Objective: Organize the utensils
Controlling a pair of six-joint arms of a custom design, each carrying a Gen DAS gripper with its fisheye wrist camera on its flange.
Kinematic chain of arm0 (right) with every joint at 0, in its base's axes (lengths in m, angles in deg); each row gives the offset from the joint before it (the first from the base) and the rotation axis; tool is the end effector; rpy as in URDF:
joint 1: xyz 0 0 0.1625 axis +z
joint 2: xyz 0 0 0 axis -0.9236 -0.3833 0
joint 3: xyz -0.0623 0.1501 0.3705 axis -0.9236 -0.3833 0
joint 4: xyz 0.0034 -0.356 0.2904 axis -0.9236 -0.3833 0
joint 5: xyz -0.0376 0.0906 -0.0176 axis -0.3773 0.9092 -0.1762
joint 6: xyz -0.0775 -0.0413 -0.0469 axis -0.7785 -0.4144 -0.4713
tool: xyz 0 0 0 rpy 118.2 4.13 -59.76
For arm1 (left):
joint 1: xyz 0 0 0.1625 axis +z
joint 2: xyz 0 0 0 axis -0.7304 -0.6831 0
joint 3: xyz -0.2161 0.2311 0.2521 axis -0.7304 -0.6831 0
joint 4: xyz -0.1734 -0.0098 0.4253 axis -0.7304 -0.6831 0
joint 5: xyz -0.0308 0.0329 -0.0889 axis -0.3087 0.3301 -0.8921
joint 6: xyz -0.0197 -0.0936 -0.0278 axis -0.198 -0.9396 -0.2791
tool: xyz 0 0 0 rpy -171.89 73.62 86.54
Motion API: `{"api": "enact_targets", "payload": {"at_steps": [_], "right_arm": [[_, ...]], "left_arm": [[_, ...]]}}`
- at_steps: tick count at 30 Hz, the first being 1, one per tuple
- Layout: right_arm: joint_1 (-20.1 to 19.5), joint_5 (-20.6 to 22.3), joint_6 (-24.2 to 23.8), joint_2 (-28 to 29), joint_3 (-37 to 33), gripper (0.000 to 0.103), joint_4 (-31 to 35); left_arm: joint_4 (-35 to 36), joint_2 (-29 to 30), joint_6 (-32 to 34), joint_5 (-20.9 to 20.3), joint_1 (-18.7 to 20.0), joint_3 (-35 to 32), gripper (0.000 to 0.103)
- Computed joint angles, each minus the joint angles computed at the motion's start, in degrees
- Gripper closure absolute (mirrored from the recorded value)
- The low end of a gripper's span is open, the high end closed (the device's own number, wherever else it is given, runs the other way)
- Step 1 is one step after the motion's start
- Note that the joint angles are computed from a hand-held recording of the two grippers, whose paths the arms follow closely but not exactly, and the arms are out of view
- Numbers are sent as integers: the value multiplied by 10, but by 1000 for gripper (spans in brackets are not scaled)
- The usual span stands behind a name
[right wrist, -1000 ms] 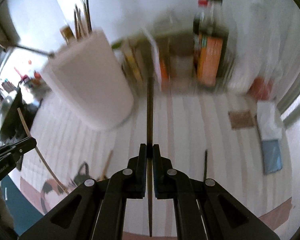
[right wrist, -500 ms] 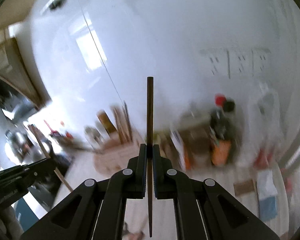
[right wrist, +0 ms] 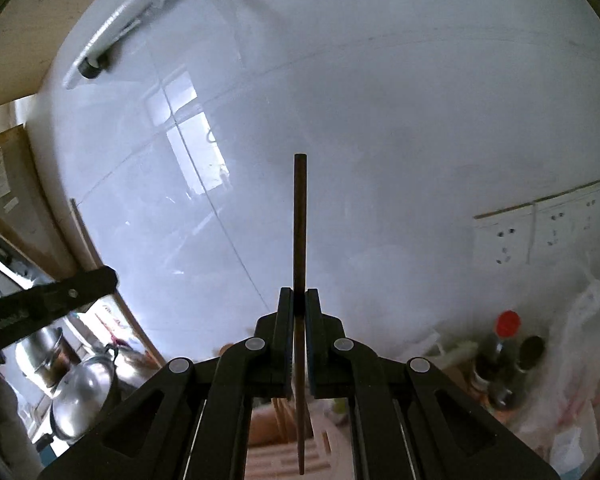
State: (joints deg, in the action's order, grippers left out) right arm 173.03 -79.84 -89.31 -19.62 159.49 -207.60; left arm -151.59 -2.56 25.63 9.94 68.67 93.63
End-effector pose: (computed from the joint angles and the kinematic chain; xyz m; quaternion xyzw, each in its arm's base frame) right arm 0.2595 -0.5520 0.5902 0.1574 -0.8541 0.4754 0.1403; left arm -0.6847 -0.5113 0.2577 0.1842 0.8379 -0.4180 0.2987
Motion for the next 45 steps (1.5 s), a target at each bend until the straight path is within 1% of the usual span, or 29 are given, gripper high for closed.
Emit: {"api": "enact_targets", "payload": {"at_steps": [4,10,17,20,22,23,24,25,26,27,28,29,30,31,32,33,34,35,36,38,39,40,42,43,45], "right_arm": [[-12,11,-15,28,2,98,-55],[-29,31,-24,50,7,98,-75],[-40,45,-42,52,24,98,-67],[-45,51,-36,49,21,97,-26],[-50,56,-35,44,18,97,5],[-51,55,-33,42,18,96,20],[-52,56,-34,39,17,96,34],[-51,55,-37,37,18,90,39],[-50,52,-39,35,18,78,42],[-49,51,-38,29,20,71,45],[-49,54,-35,23,20,64,51],[-47,48,-35,18,20,62,53],[-45,42,-34,12,22,61,54],[-45,43,-31,3,23,57,59],[-43,36,-27,-3,23,52,63],[-39,23,-22,-11,25,50,67],[-37,17,-18,-18,27,46,69],[-35,6,-14,-26,30,39,71],[-33,-7,-8,-37,35,36,76],[-34,-15,2,-54,39,22,91],[-36,-24,10,-69,50,17,95],[-37,-34,15,-80,57,10,98],[-42,-52,27,-108,79,6,103],[-43,-68,33,-119,89,1,107],[-51,-86,37,-143,112,0,112]], "left_arm": [[7,1,-26,-11,21,12,99],[4,-13,-53,-46,42,52,99],[5,-25,-72,-84,50,76,98],[31,-22,-93,-89,48,67,96],[42,-22,-99,-86,46,63,91],[55,-22,-110,-79,43,61,81],[63,-22,-118,-73,41,60,58],[77,-23,-132,-65,39,58,42],[84,-27,-143,-55,36,62,20],[79,-33,-146,-44,32,72,17],[76,-39,-148,-35,28,80,17],[79,-43,-151,-31,25,85,17],[90,-47,-158,-30,22,86,15],[101,-50,-166,-31,19,87,12],[112,-53,-176,-30,16,89,0],[126,-58,-187,-24,10,96,0],[143,-60,-198,-19,6,96,0],[167,-63,-217,-15,1,99,0],[170,-68,-224,-17,-4,107,0],[161,-83,-231,-22,-14,133,0],[163,-88,-237,-24,-19,141,0],[165,-94,-243,-26,-23,151,0],[163,-104,-250,-38,-31,174,0],[168,-107,-255,-48,-36,180,0],[174,-112,-264,-76,-41,200,0]]}}
